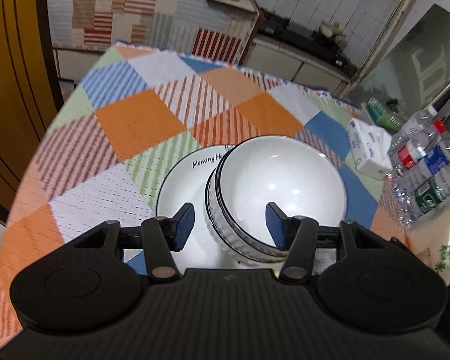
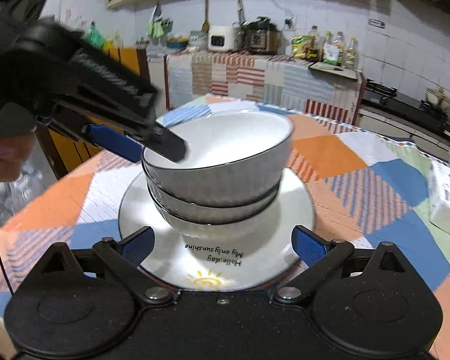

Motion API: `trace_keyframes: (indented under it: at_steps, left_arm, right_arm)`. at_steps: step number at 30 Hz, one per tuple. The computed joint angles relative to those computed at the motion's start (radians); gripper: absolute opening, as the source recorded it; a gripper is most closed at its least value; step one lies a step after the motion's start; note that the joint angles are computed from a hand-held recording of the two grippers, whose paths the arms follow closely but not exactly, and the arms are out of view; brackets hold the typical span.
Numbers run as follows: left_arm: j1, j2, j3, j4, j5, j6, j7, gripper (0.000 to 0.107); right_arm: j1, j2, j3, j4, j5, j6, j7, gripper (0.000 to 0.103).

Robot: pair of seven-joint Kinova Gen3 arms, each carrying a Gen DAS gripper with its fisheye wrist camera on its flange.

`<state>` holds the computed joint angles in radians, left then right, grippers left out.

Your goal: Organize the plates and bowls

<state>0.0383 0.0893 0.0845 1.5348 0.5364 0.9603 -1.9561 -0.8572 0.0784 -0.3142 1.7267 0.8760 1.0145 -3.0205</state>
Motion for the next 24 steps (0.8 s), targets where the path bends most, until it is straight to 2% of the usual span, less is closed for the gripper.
trace_keyframes:
  at_steps: [3, 9, 17, 24]
  left_arm:
    - [-0.009, -0.056, -0.013, 0.009, -0.006, 0.026, -0.012, 0.051]
    - [0.003, -0.168, -0.046, 0.022, -0.038, 0.074, -0.033, 0.051]
    - [0.025, -0.278, -0.096, 0.043, -0.053, 0.136, -0.042, 0.053]
    - [0.04, -0.335, -0.12, 0.089, -0.069, 0.147, -0.041, 0.053]
  right_arm:
    - [-0.01, -0.023, -0.009, 0.007, -0.005, 0.05, -0.078, 0.1]
    - [-0.046, -0.045, -0.057, -0.046, 0.034, 0.235, -0.186, 0.1]
    - [-0.118, -0.006, -0.082, -0.254, -0.017, 0.524, -0.13, 0.102]
    - [-0.196, 0.017, -0.077, -0.358, -0.036, 0.661, -0.144, 0.102]
